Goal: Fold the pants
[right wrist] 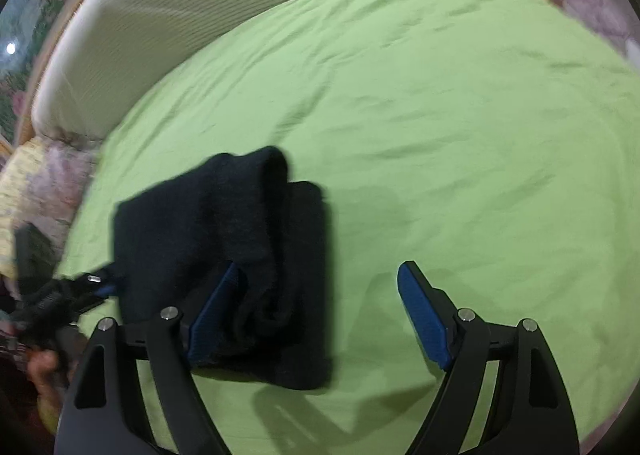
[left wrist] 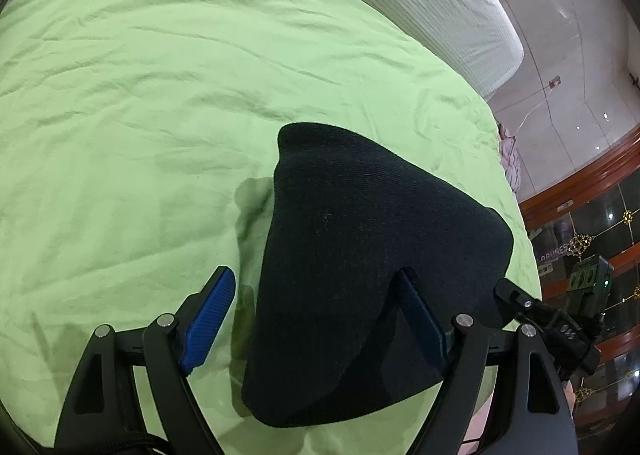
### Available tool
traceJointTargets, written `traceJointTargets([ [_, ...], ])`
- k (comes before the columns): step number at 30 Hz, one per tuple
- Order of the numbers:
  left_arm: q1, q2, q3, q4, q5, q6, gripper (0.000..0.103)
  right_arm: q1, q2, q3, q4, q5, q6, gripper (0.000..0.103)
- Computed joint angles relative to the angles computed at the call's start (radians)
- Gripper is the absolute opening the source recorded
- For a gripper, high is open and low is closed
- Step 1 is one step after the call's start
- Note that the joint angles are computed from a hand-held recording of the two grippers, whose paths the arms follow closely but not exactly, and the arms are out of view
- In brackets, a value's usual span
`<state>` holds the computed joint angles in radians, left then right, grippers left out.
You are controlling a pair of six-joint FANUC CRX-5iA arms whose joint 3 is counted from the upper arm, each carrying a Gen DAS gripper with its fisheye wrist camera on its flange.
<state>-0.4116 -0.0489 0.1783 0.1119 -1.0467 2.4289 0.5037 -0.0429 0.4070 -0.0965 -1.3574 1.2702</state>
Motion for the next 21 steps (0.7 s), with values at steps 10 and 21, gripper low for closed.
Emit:
traceJointTargets([
  [10,-0.002,0.017,-0.027,0.01,0.031,0.009,0.094,-0.1,0.004,-0.013,-0.166,-0.004,0.125,0.07],
  [21,-0.018,-0.01,-0.103,0.064,0.174,0.043,0.059,-0.142,-0.033,-0.028,-0.308,0.01,0.161,0.044],
])
